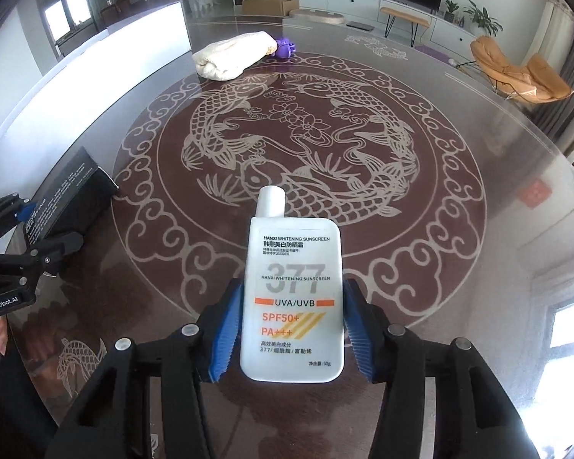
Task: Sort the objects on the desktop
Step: 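Carry the black box and sunscreen into the white box and open both tools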
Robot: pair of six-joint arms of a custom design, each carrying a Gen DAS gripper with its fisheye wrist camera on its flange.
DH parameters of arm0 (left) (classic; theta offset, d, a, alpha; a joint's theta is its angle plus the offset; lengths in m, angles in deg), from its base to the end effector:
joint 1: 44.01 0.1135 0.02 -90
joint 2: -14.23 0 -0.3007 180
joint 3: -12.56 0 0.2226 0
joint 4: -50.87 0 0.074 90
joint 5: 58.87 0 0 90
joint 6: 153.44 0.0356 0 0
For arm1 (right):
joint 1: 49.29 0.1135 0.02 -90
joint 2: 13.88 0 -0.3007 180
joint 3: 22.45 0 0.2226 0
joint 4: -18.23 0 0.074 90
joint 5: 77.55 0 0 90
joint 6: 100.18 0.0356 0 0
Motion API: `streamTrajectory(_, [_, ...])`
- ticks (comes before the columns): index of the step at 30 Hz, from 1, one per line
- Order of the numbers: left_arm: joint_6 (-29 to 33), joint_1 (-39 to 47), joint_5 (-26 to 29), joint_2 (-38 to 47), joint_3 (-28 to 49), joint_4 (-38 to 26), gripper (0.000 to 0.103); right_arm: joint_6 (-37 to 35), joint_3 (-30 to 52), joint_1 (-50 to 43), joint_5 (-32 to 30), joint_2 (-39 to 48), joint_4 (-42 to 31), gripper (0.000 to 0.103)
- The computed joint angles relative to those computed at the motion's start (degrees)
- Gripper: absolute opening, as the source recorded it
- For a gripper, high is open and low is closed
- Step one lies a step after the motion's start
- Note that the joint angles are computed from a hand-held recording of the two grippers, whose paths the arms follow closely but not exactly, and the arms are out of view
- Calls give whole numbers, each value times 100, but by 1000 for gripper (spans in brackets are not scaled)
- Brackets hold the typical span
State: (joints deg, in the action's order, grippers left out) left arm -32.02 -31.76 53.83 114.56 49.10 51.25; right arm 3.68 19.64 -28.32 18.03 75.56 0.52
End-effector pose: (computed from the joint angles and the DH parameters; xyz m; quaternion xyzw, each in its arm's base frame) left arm 0.2180 0.0333 0.1141 0.2035 0.9333 -0.0939 0.2805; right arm 0.2011 0.0734 0.1512 -0.0500 0.9740 0.0192 0.2200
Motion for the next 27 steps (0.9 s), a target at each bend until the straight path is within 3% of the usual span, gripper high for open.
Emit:
streamTrajectory(3, [29, 341, 332, -550, -133, -114, 57, 81, 39, -25, -199, -322, -214, 52])
streamTrajectory(7, [255, 1100, 1061, -1217, 262, -1294, 57, 196, 332, 69, -377, -1026, -913, 52])
streamTrajectory(12, [942, 2430, 2034, -1388, 1780, -3510, 57, 323, 1463, 611, -298, -1026, -1723, 52])
streamTrajectory(15, [1184, 3089, 2185, -978, 2903, -4276, 57, 412, 2482, 1124, -149, -562, -1987, 52])
streamTrajectory(18, [1143, 3536, 1884, -377, 3801, -4289, 57, 532, 3690, 1736, -41, 159, -2102, 52])
streamTrajectory(23, [957, 3860, 884, 1029, 5200, -4261, 57, 680, 5731, 2709, -206, 1628, -2096, 52])
streamTrajectory(27, [1001, 3880, -7, 1786, 5634, -4073, 58, 684, 7465, 3199, -411, 3068, -2476, 52])
